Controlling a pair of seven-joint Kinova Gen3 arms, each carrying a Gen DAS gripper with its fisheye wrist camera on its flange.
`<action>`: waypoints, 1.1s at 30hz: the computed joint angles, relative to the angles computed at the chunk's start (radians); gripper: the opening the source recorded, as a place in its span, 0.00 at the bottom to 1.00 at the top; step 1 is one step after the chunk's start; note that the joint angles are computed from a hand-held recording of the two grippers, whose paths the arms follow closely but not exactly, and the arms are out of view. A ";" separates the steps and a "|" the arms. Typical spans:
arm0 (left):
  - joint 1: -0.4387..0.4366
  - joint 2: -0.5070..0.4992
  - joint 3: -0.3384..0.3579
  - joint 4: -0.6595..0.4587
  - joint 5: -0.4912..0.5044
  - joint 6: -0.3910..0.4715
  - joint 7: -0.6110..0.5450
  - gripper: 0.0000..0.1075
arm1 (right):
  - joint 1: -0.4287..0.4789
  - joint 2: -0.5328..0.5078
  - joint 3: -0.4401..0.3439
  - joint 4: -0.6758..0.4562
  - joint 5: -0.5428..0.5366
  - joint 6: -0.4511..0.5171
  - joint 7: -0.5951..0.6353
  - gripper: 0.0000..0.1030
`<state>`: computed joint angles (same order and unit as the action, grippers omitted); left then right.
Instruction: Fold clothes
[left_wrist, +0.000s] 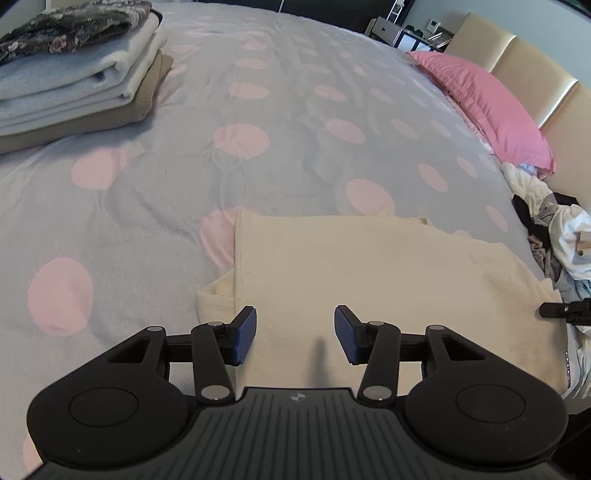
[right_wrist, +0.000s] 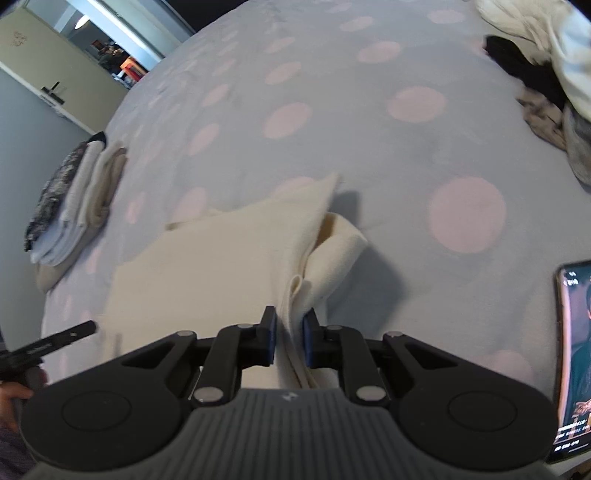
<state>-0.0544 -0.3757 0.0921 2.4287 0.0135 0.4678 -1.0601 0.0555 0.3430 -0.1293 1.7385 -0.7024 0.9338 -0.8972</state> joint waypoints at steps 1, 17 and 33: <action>-0.002 -0.008 0.004 -0.002 -0.006 0.005 0.000 0.42 | -0.008 -0.011 -0.003 -0.008 0.004 0.013 -0.011 0.16; 0.030 -0.074 -0.100 -0.007 0.027 0.084 -0.141 0.27 | -0.264 -0.008 -0.089 -0.149 -0.023 0.090 -0.207 0.15; -0.022 -0.068 -0.138 -0.005 0.054 0.134 -0.225 0.27 | -0.535 0.136 -0.174 -0.169 0.158 -0.128 -0.392 0.15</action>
